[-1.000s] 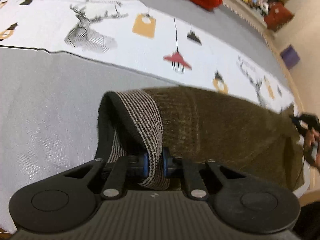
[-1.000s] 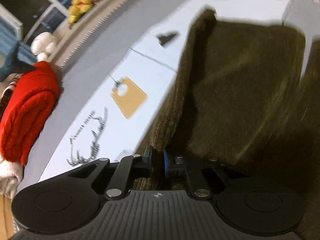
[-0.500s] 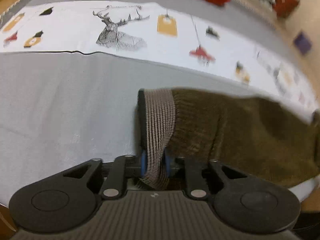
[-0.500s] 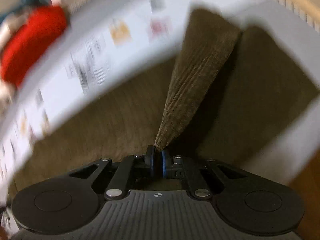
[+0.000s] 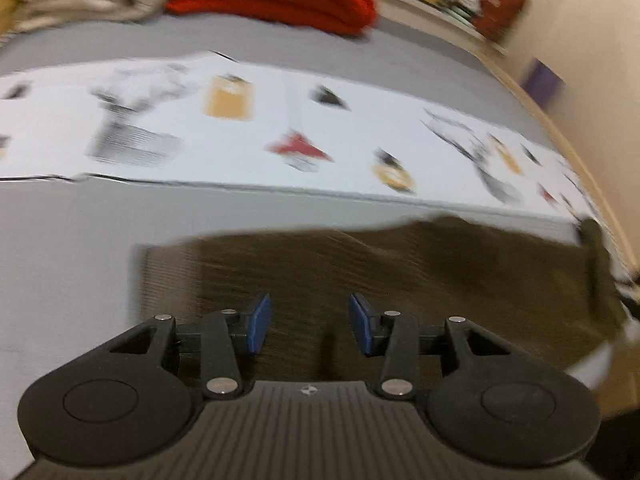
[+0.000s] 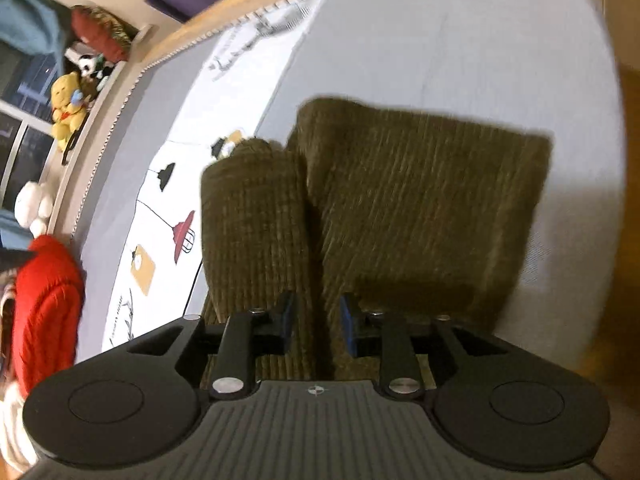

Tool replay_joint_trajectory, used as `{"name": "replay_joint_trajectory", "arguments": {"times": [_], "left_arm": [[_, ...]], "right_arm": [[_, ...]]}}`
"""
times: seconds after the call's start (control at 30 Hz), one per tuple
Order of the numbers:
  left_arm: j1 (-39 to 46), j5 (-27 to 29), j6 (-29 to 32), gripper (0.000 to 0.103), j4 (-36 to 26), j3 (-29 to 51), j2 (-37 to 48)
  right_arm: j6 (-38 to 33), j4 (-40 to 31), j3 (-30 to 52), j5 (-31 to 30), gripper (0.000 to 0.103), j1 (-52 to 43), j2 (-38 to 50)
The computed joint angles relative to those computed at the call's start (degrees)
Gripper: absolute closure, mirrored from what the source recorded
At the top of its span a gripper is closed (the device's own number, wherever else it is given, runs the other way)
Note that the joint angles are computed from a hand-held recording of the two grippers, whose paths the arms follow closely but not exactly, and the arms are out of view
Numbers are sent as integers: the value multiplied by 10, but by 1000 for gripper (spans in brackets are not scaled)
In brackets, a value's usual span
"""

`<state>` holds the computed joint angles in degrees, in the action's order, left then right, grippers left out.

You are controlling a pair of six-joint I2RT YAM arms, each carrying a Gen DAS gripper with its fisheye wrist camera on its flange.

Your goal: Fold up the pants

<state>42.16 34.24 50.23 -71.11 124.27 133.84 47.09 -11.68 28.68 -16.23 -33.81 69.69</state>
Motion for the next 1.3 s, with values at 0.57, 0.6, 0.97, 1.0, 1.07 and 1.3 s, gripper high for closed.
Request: {"name": "replay_joint_trajectory", "arguments": {"times": [0.57, 0.6, 0.97, 1.0, 1.07, 1.3], "left_arm": [[-67, -118, 92, 46, 28, -127, -36], [-69, -119, 90, 46, 27, -121, -34], [-84, -104, 62, 45, 20, -116, -45], [-85, -105, 63, 45, 18, -117, -46], [-89, -110, 64, 43, 25, -130, -52], [-96, -98, 62, 42, 25, -143, -62]], "right_arm": [[-25, 106, 44, 73, 90, 77, 122], [-33, 104, 45, 76, 99, 80, 113], [-41, -59, 20, 95, 101, -13, -156], [-52, -100, 29, 104, 101, -26, -152], [-60, -173, 39, 121, 101, -59, -120], [-113, -121, 7, 47, 94, -154, -58]]}}
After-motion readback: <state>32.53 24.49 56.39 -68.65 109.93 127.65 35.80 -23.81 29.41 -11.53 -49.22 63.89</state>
